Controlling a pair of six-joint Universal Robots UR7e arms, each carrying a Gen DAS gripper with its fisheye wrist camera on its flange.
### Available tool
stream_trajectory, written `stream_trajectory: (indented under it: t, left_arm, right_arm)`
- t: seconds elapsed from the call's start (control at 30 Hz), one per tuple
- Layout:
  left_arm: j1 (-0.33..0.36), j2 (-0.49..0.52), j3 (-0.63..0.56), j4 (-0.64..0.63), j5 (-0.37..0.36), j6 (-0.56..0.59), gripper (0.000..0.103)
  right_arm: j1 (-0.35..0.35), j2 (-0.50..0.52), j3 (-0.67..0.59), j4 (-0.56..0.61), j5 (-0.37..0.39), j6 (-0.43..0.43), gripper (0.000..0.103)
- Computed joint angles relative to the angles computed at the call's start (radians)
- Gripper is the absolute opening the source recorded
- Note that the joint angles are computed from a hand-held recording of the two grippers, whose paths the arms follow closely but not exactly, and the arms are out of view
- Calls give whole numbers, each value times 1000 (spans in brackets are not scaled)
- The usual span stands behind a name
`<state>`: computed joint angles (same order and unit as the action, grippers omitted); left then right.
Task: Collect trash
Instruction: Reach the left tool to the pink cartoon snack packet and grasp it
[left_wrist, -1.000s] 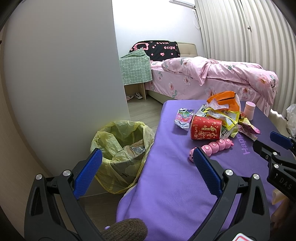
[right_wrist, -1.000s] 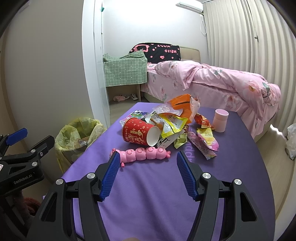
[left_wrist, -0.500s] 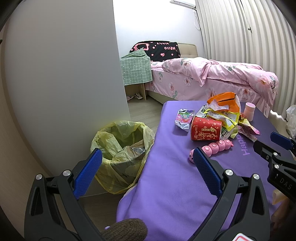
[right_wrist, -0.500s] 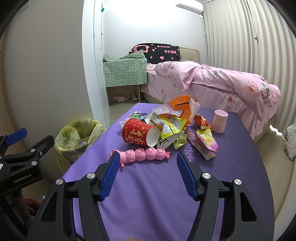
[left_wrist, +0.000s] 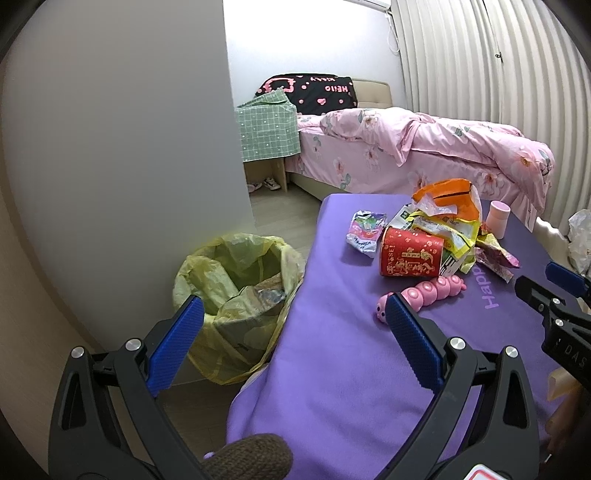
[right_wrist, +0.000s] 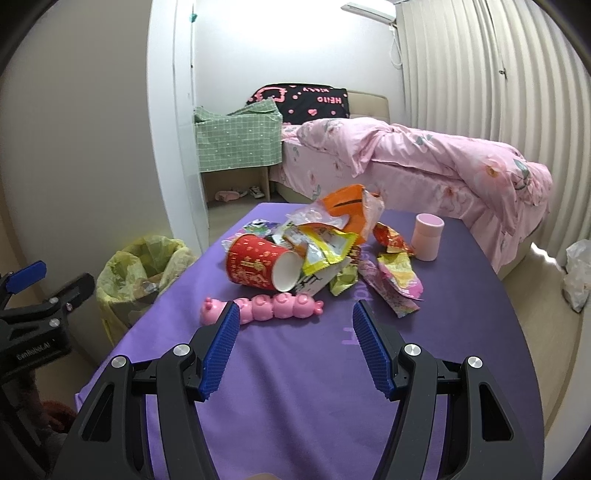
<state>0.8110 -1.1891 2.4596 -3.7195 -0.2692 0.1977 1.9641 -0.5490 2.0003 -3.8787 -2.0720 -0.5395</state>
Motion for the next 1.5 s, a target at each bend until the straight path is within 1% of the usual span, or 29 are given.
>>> stream_trajectory:
  t: [0.07, 0.1, 0.17, 0.2, 0.23, 0.27, 0.3, 0.33, 0.37, 0.5, 0.53, 0.6, 0.67, 0.7, 0.73, 0.77, 0.83, 0.87, 0.9, 1.03, 1.13, 1.2, 1.23, 1.27, 1.33, 1.37, 1.43, 1.5]
  left_arm:
    - [16, -10, -10, 27, -39, -3, 94]
    - [23, -9, -17, 16, -60, 11, 94]
    - [40, 13, -42, -44, -109, 77, 94]
    - [57, 21, -59, -62, -150, 109, 94]
    - [68, 23, -69, -59, -176, 117, 94]
    - [90, 22, -88, -40, -223, 124, 94]
    - [100, 23, -96, -32, -247, 127, 94]
    - [127, 27, -116, -9, -306, 135, 94]
    - [142, 33, -130, 4, -339, 145, 94]
    - [206, 95, -205, 34, -432, 206, 94]
    - [218, 99, -215, 51, -453, 202, 94]
    - [252, 103, -245, 113, -531, 172, 94]
    - [276, 114, -273, 137, -579, 163, 94]
    - [286, 127, -290, 126, -595, 171, 94]
    - [295, 148, -312, 107, -592, 178, 94]
    - [302, 154, -328, 117, -598, 175, 94]
    - [321, 152, -359, 185, -627, 159, 94]
    - [331, 145, -373, 231, -650, 144, 94]
    - [346, 128, -390, 299, -690, 117, 94]
    - [392, 117, -464, 379, -774, 78, 94]
    - [430, 153, -561, 411, -797, 105, 94]
    - [454, 178, -618, 448, -788, 105, 93]
    - [471, 196, -661, 509, -799, 101, 90]
    - [483, 203, -689, 564, -813, 97, 84]
    - [500, 234, -756, 675, -814, 96, 76]
    - [505, 243, -773, 699, -810, 97, 72]
    - [515, 265, -799, 725, -809, 91, 68]
    - [524, 270, -812, 728, -829, 72, 66]
  right_arm:
    - [-5, 4, -7, -8, -14, -8, 60]
    - [-8, 6, -13, -12, -22, -14, 60]
    - [-16, 14, -24, -22, -38, -23, 60]
    - [-22, 13, -28, -25, -46, -25, 60]
    - [-27, 11, -33, -27, -55, -26, 60]
    - [-32, 9, -37, -28, -64, -25, 60]
    - [-38, 5, -40, -29, -71, -22, 60]
    - [-45, 3, -43, -33, -78, -23, 60]
    - [-51, 1, -47, -36, -87, -23, 60]
    - [-74, -2, -58, -35, -120, -13, 60]
    - [-79, -1, -63, -32, -130, -14, 60]
    - [-90, 2, -71, -31, -149, -23, 60]
    - [-102, 6, -81, -22, -169, -25, 60]
    - [-107, 6, -84, -13, -177, -21, 60]
    - [-114, 6, -88, -2, -182, -13, 60]
    - [-118, 5, -89, 5, -186, -7, 60]
    - [-126, 8, -96, 16, -193, 2, 60]
    - [-131, 10, -104, 23, -194, 3, 60]
    - [-132, 13, -111, 31, -198, 5, 60]
    - [-131, 27, -144, 53, -218, -5, 60]
    - [-127, 37, -162, 57, -230, -8, 60]
    - [-126, 41, -171, 67, -233, -1, 60]
    - [-125, 43, -175, 75, -234, 2, 60]
    - [-125, 45, -177, 79, -237, 3, 60]
    - [-123, 50, -182, 85, -248, 0, 60]
    - [-122, 51, -184, 89, -254, -2, 60]
    - [-120, 54, -189, 93, -264, -5, 60]
    - [-119, 56, -191, 90, -272, -7, 60]
